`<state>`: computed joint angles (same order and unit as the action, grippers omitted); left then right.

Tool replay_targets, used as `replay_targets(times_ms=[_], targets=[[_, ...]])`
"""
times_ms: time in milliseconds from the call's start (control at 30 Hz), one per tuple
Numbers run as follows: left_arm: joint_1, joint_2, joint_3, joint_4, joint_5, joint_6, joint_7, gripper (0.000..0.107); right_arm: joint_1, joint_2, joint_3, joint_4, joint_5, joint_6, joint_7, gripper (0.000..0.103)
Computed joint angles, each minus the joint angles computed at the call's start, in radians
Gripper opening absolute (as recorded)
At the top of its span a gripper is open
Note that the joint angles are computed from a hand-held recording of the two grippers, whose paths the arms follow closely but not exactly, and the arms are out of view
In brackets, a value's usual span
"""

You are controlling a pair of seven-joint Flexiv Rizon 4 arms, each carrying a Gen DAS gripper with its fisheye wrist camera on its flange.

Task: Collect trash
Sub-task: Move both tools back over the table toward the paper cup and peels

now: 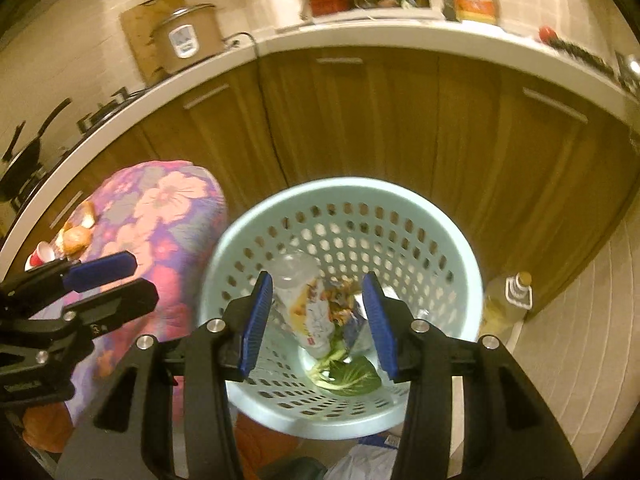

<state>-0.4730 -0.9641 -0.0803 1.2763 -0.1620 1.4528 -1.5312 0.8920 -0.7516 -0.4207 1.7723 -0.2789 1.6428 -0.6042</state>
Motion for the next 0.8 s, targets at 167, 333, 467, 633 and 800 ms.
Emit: replay_targets(times_ms=[167, 333, 467, 633, 800], targets=[[0.02, 0.095, 0.018, 0.164, 0.001, 0.139, -0.049, 0.053, 0.031, -0.001, -0.004, -0.03, -0.017, 0.015, -0.026, 0.043], [0.043, 0.176, 0.046, 0.315, -0.023, 0.249, -0.097, 0.053, 0.03, -0.016, 0.043, -0.111, -0.058, -0.012, -0.07, 0.043], [0.06, 0.243, 0.08, 0.452, -0.056, 0.346, -0.138, 0.054, 0.004, -0.051, 0.118, -0.22, -0.114, -0.069, -0.098, 0.043], [0.062, 0.321, 0.146, 0.613, -0.129, 0.46, -0.17, 0.055, -0.077, -0.128, 0.284, -0.415, -0.179, -0.165, -0.156, 0.043], [0.108, 0.395, 0.174, 0.775, -0.215, 0.572, -0.181, 0.055, -0.146, -0.275, 0.494, -0.718, -0.173, -0.324, -0.3, 0.043]])
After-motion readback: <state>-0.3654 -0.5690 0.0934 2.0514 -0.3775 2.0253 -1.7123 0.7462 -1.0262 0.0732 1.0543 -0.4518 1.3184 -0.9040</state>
